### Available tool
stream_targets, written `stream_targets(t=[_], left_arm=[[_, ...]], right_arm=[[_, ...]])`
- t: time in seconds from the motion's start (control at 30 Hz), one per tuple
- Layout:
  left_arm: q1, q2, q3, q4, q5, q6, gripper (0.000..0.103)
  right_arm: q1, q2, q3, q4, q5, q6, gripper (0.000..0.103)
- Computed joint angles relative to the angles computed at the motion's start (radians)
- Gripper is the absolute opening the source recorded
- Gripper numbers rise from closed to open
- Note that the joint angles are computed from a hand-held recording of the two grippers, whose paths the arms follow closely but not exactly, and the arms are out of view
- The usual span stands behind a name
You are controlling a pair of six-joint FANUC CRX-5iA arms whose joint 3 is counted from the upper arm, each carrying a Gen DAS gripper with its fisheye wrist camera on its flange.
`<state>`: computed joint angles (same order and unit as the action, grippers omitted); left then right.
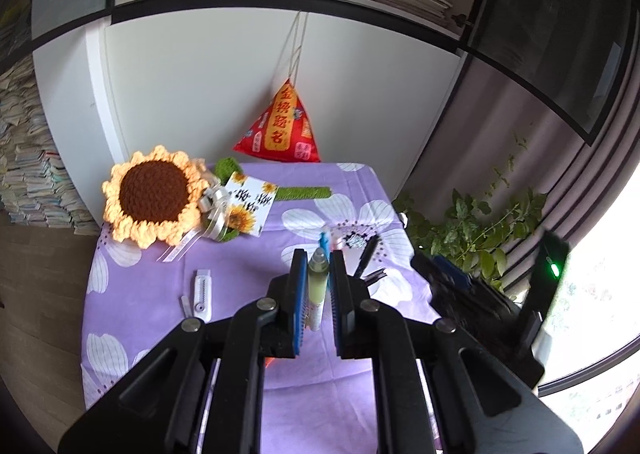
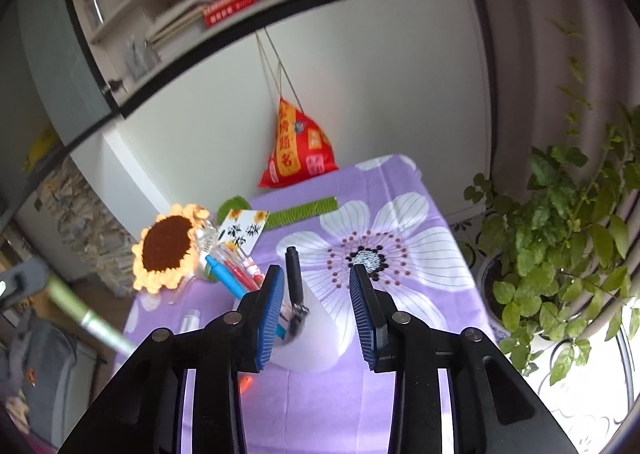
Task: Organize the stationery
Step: 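Lower the black marker into the white cup and open the right tool, then lower the green highlighter into the white cup and open the left tool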
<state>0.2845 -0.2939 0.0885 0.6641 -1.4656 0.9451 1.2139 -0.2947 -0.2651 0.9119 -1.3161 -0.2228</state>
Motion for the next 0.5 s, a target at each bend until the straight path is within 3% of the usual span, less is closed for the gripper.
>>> stream_targets(t=[0.13, 0.5], left_arm=[[-0.06, 0.021, 0.034, -0.023, 0.028, 0.024, 0.009], [-0.243, 0.096, 0.092, -0.156, 0.09, 0.1, 0.009]], right_arm=[[0.084, -0.025, -0.016, 0.021, -0.102, -0.031, 0.036], [0.234, -0.072, -0.067, 0.026, -0.261, -0.122, 0.036]])
